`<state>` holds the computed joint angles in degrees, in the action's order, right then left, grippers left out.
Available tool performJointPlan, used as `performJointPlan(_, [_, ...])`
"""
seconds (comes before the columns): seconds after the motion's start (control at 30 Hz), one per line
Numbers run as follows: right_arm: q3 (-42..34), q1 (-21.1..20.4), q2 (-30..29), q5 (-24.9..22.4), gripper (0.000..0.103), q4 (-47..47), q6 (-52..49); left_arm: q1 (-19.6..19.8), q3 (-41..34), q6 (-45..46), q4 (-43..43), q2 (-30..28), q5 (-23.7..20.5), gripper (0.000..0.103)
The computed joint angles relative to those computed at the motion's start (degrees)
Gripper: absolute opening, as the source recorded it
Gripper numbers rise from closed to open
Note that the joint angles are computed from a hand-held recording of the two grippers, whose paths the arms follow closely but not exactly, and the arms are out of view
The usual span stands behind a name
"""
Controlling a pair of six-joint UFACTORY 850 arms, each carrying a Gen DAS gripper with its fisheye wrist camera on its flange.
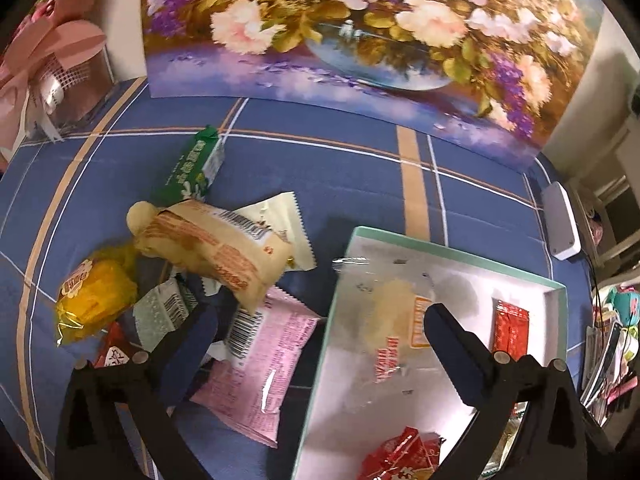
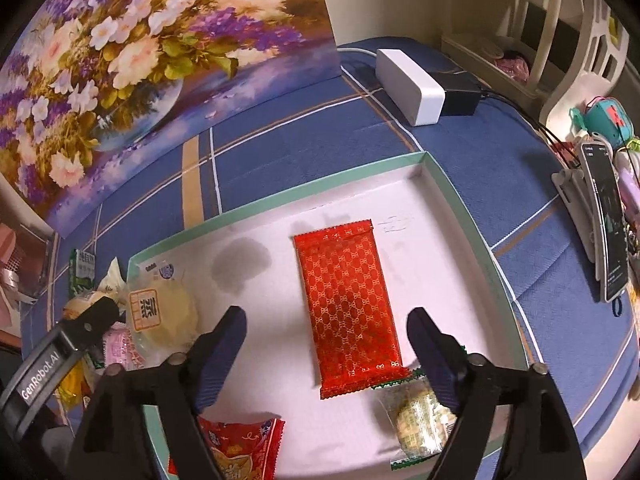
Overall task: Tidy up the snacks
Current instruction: 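Withdraw both tools from the tray back toward the snack pile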
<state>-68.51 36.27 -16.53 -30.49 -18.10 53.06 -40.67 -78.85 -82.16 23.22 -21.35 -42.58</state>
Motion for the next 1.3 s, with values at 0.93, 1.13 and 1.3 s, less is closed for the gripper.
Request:
performJointPlan(0.93, [1.56, 4.63, 2.77, 1.57, 0.103, -11.21, 9.84, -0.69, 8.13, -12.73, 10.15, 8.81, -4.76, 0.103])
performJointPlan(1.13, [2.47, 6.68, 3.40, 1.52, 0.103, -13.72, 11.75, -0.82, 10.82, -15.67, 11.03, 11.58, -5.00, 0.103])
performJointPlan(1.3, [4.83, 8.70, 5.24, 4.40, 0.103, -22.61, 20.32, -1.84, 11.81, -15.24, 12.47, 12.26, -6.89, 0.103])
